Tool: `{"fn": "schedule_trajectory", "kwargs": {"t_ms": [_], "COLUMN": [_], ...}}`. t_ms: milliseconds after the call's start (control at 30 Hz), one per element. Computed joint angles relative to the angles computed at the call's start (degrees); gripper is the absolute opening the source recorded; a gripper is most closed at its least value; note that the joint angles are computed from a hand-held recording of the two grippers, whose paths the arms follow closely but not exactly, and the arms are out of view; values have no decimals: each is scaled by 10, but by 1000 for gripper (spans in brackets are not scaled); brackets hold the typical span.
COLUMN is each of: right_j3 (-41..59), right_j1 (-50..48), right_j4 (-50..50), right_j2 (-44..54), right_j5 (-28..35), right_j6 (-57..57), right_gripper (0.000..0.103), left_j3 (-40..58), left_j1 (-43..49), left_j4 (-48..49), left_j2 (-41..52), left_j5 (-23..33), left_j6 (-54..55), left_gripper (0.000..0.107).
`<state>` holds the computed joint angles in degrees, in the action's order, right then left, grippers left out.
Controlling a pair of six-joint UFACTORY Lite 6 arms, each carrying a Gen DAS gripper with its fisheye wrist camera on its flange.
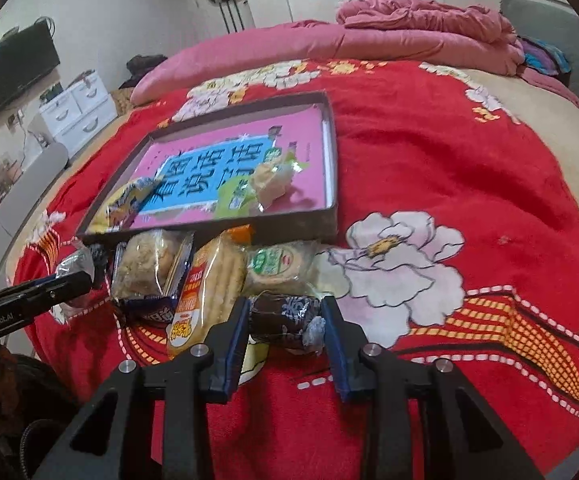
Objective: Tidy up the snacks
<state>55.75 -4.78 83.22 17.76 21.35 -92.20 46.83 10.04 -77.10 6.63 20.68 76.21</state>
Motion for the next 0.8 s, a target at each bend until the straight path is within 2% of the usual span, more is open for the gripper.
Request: {"fn": "schedule_trajectory", "kwargs": {"t_ms": [200,533,800], "right_j3": [1,9,25], "right_j1": [-35,-24,-13], "right_j4": [66,118,136], "right_j2": [-9,-13,-5], "right_j5": [43,48,45], "right_j6": [-46,-87,-97], "right_gripper": [36,36,36], "left_j3": [-5,1,33], "left_j1": [0,-4,4], "left_j4": [-42,-75,-104], "left_j2": [-18,-23,9], "left_j5": [-6,-12,-13], "left_j6": [41,67,82], "left_gripper": [37,37,37]}}
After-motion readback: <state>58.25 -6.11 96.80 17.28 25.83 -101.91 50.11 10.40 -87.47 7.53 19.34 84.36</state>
